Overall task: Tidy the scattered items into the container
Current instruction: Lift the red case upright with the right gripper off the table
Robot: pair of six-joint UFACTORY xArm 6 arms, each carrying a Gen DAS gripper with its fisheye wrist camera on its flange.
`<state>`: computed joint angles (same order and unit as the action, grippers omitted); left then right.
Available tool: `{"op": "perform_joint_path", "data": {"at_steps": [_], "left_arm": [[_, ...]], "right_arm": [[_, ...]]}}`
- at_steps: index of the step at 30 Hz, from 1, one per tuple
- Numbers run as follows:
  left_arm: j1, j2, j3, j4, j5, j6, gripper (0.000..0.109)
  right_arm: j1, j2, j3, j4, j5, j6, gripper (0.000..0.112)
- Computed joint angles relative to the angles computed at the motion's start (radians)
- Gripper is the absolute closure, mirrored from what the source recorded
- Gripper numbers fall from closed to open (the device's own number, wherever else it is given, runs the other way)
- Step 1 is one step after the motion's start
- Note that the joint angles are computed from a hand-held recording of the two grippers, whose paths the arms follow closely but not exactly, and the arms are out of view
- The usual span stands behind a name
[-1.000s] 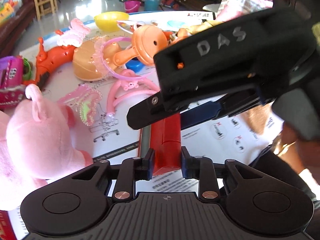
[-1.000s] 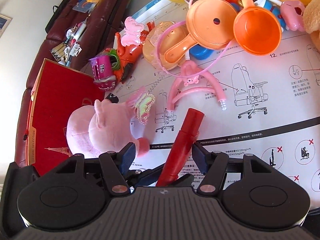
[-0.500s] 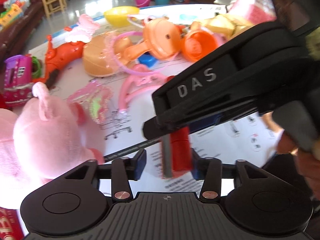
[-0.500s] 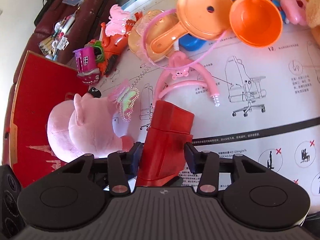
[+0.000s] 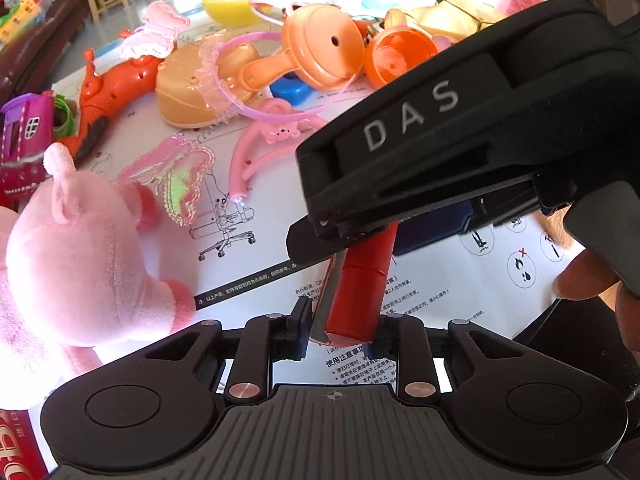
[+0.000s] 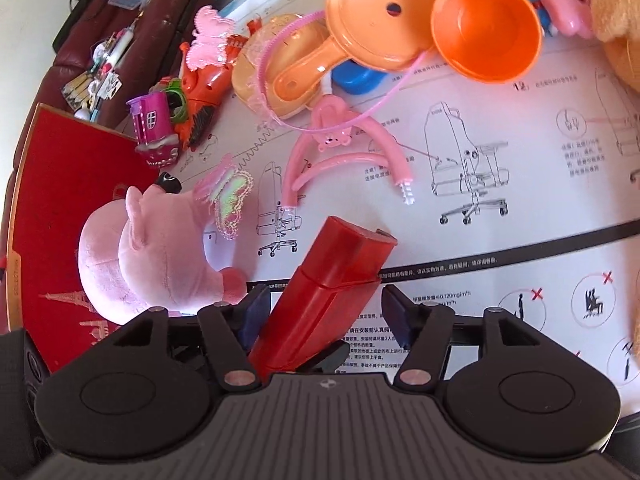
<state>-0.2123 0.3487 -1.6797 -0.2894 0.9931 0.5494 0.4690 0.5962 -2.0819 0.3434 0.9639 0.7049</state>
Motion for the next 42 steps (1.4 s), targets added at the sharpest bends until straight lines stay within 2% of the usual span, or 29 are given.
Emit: {"op": "perform_joint_path", "data": {"at_steps": [3,5,9,14,20,21,23,24,27,28,29,30,34,42], "left_arm": [[0.007,0.007,-0.013,-0.013,0.017,-0.006,0.086],[0.003,-0.002,0.0,-0.003,0.007,-0.01,0.086],[-0.011,-0.021,0.02,0.011,0.004,-0.028,0.09],[-0.017,-0.035,0.023,-0.03,0.042,-0.002,0.094],[-0.004,-0.024,0.009,-0.05,0.067,-0.033,0.087],[-0.007,-0.03,0.018,-0.035,0.053,-0.044,0.084],[-0.014,-0.04,0.031,0.01,0.026,-0.08,0.071],[-0.015,-0.04,0.029,0.012,0.03,-0.076,0.074],[-0.026,-0.037,0.022,0.032,0.032,-0.08,0.063],[-0.031,-0.035,0.022,0.04,0.026,-0.082,0.062],[-0.035,-0.02,0.005,0.041,0.025,-0.085,0.064],[-0.038,-0.021,0.006,0.046,0.022,-0.084,0.072],[-0.047,-0.047,0.048,0.063,-0.016,-0.05,0.078],[-0.062,-0.092,0.098,0.089,-0.025,-0.07,0.078]], "right_arm": [[-0.007,-0.027,0.065,0.067,-0.054,-0.007,0.047],[-0.002,-0.031,0.07,0.051,-0.069,-0.013,0.052],[0.011,0.004,-0.005,-0.03,-0.028,-0.012,0.054],[0.023,0.018,-0.031,-0.086,-0.022,-0.006,0.059],[0.021,-0.009,0.023,-0.09,-0.06,0.02,0.061],[0.02,-0.014,0.032,-0.088,-0.065,0.025,0.062],[0.018,-0.021,0.04,-0.084,-0.062,0.024,0.066],[0.018,-0.027,0.05,-0.082,-0.066,0.019,0.066],[0.02,-0.029,0.044,-0.096,-0.047,0.011,0.069],[0.021,-0.025,0.035,-0.098,-0.036,0.005,0.071],[0.022,-0.024,0.035,-0.098,-0.038,-0.004,0.072],[0.023,-0.025,0.037,-0.098,-0.04,-0.009,0.072],[0.014,-0.04,0.065,-0.068,-0.056,-0.022,0.072],[0.001,-0.069,0.126,-0.012,-0.112,-0.029,0.072]]}}
